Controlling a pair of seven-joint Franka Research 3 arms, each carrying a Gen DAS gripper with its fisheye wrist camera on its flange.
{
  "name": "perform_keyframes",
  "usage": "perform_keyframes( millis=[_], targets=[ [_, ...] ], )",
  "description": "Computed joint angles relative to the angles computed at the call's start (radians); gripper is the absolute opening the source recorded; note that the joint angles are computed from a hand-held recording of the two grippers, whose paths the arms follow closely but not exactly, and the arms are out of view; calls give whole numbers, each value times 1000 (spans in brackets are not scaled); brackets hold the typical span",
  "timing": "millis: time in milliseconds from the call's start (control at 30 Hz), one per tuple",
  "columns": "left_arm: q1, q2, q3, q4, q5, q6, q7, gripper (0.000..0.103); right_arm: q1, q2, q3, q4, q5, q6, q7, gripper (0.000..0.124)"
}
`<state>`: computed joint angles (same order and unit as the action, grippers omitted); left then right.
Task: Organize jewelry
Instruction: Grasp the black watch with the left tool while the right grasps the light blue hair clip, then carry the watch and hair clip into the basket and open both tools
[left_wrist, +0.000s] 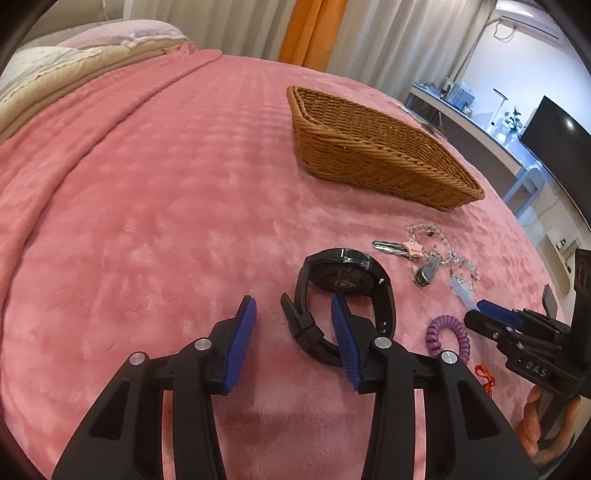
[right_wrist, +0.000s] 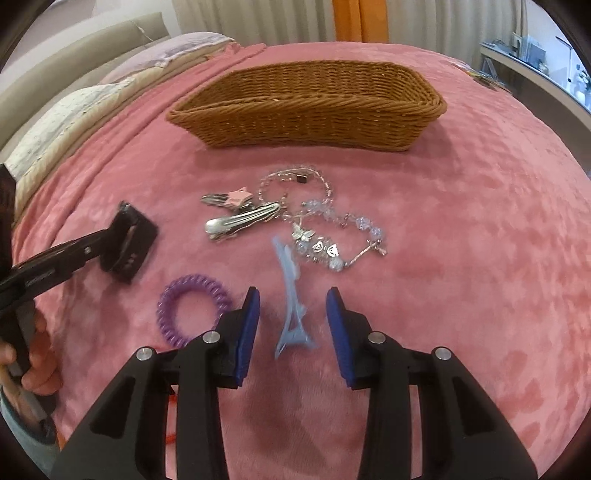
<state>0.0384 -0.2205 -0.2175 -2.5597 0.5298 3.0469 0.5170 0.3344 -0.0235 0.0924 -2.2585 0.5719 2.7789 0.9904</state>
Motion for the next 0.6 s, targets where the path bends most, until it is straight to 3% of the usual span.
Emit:
perform_keyframes(
  millis=[67, 133, 200, 367, 600],
  targets=[
    [-6, 12, 1, 15, -7, -22, 4, 39, 2, 11, 5, 0, -42, 24, 35, 30],
    [-8, 24, 0, 28, -1, -37, -1, 33, 5, 14, 9, -12, -85, 58, 62, 18],
    [-19, 30, 9, 33, -5, -34, 6, 19, 6, 13, 9, -21, -111, 81, 82, 10],
    [35, 28, -51, 60, 166, -83, -132, 12, 8, 10, 7, -24, -62, 93, 45, 10],
    [43, -9, -53, 56, 332, -72, -281, 9, 16, -21, 1, -36, 42, 106, -39, 10]
  ],
)
